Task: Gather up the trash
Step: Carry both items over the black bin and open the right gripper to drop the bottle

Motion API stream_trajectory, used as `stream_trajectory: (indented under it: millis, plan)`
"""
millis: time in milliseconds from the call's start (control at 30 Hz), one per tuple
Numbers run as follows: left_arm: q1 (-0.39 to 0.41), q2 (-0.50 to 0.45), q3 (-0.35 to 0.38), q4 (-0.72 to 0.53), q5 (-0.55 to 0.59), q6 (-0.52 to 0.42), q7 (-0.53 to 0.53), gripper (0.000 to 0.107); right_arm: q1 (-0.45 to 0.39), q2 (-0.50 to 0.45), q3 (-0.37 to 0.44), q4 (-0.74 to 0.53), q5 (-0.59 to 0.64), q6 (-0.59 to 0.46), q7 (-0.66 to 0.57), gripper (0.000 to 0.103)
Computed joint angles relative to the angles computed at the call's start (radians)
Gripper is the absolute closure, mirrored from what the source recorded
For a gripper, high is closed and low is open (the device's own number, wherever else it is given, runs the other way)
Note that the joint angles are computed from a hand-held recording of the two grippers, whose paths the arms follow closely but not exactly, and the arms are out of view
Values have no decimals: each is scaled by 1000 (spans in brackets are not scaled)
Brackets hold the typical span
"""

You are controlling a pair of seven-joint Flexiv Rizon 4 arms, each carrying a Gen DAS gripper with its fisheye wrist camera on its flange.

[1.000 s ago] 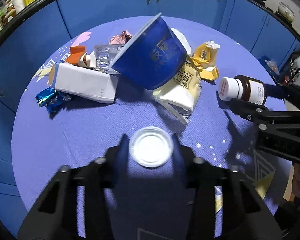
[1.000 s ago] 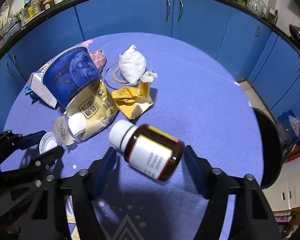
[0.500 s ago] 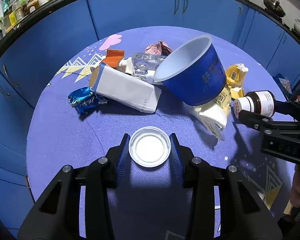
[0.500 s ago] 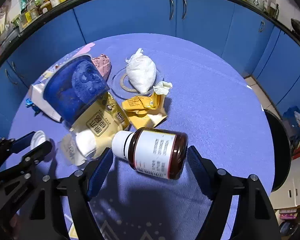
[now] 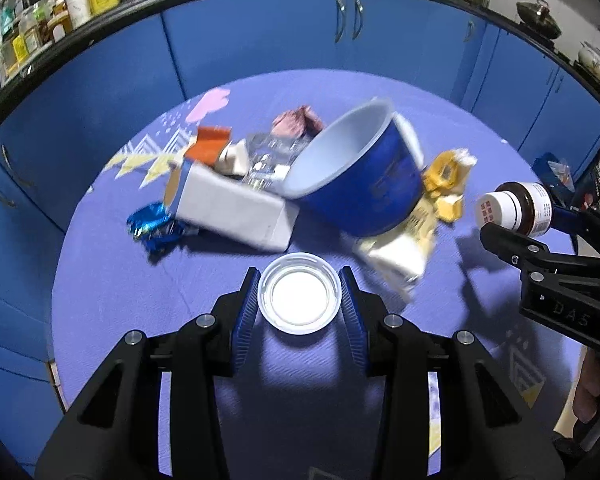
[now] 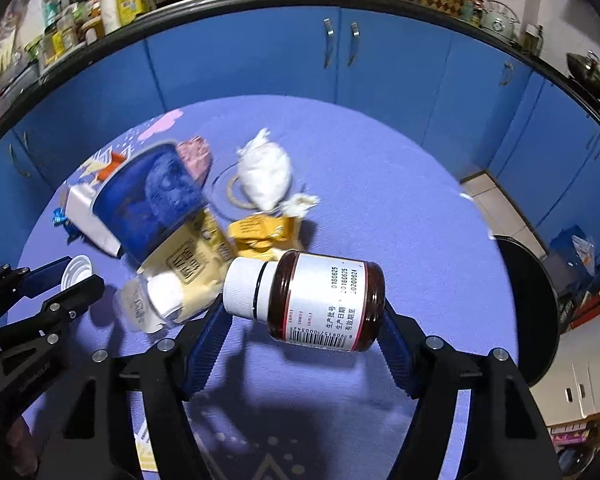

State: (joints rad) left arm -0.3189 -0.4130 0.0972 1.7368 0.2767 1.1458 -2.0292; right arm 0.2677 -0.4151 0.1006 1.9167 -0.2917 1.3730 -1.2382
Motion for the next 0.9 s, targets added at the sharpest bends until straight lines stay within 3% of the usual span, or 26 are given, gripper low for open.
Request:
stream_trajectory:
  millis: [200,400,733,900]
  plan:
    - [-29,-3,-7,-68,30,-16,12,66,-24,33,-29,15,8,32,23,35]
    - [-56,-41,-41,-177,41,-35,93,66,-8,67,-123,63,-55,81,135,35]
    - [-68,-141,-78,-311,-66,-22,236,66,3,63,-261,64,-239,62,354,35]
    - [-59,-210,-96,-400,-138,-45,309,66,-23,38,-266,22,-302,19,398,35]
